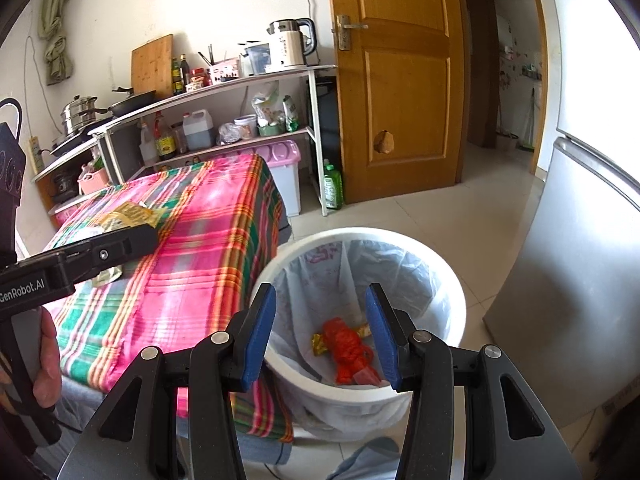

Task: Collect trash
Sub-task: 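Move both open tools back over the remaining table trash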

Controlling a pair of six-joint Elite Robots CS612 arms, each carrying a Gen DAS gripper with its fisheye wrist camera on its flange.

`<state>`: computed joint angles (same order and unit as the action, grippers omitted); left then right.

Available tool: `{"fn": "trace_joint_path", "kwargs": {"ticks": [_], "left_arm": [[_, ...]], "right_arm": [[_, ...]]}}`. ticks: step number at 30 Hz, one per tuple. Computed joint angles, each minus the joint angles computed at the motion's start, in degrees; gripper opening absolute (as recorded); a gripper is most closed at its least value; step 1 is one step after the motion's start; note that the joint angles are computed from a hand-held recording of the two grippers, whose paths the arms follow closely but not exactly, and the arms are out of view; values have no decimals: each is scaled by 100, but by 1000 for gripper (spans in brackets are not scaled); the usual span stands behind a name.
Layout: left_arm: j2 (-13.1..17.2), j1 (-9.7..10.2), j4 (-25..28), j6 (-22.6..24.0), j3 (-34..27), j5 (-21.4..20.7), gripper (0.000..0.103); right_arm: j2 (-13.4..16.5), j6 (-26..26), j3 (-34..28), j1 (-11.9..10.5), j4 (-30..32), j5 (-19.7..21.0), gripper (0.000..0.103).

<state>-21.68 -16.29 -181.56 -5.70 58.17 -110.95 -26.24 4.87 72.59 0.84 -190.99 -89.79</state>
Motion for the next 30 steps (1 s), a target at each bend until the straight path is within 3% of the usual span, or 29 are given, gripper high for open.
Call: {"fn": "trace_joint_path", "kwargs": {"ticks": [15, 30], "left_arm": [[-342, 175, -799, -116, 869, 557, 68], [-507, 341, -1121, -341, 1336, 1309, 68]], "right_arm": [[0, -426, -61, 262, -176, 385, 48], [95, -665, -296, 409, 113, 800, 48]]}}
